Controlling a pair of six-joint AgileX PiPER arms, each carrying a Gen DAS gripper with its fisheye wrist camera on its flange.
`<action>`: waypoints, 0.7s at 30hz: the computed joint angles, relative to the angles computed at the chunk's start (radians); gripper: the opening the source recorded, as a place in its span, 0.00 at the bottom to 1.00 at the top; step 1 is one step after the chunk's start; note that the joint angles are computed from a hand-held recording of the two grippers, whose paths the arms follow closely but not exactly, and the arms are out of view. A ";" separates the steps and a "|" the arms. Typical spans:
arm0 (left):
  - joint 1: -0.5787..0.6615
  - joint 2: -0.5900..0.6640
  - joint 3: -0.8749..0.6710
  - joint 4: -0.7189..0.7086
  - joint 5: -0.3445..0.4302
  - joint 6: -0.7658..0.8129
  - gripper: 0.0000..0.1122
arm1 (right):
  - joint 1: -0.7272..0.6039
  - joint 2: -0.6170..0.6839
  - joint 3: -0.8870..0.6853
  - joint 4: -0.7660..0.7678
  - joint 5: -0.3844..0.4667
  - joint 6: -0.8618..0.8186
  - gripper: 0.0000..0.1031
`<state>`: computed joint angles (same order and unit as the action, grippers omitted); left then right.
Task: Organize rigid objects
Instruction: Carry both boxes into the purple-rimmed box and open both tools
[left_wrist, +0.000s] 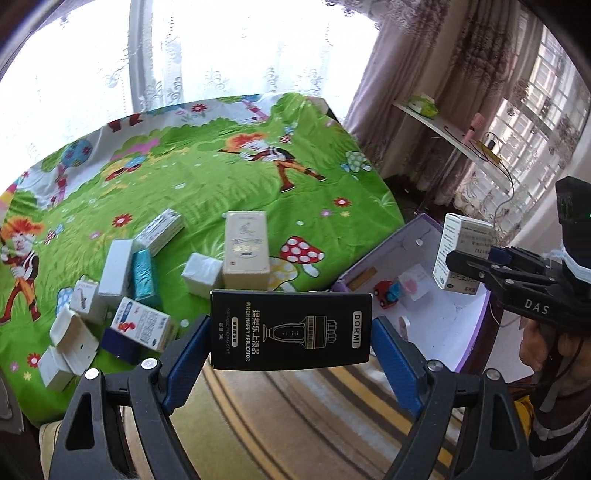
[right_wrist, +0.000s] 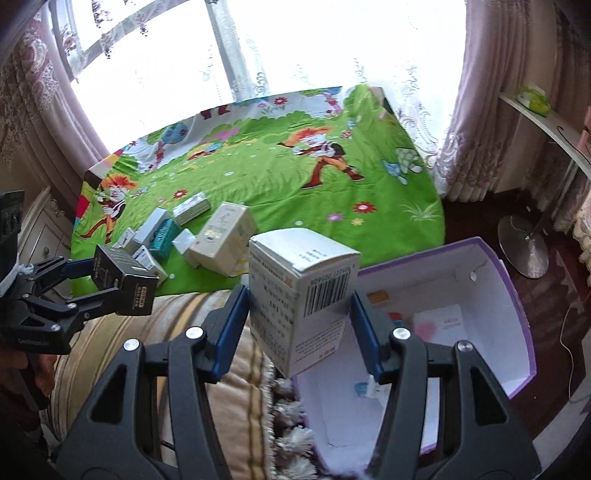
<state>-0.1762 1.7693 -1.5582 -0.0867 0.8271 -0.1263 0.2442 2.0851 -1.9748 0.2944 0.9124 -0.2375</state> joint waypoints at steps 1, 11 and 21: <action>-0.019 0.015 -0.026 0.001 0.008 0.006 0.77 | -0.010 -0.010 0.024 -0.030 -0.018 0.014 0.58; -0.158 0.203 -0.316 0.029 0.121 0.039 0.77 | -0.102 -0.050 0.201 -0.239 -0.135 0.126 0.58; -0.210 0.365 -0.531 -0.012 0.174 0.053 0.80 | -0.167 -0.053 0.297 -0.187 -0.197 0.088 0.59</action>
<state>-0.3858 2.1347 -2.0891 -0.0986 1.0011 -0.0732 0.0774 2.0317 -1.6781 0.1076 0.7149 -0.1497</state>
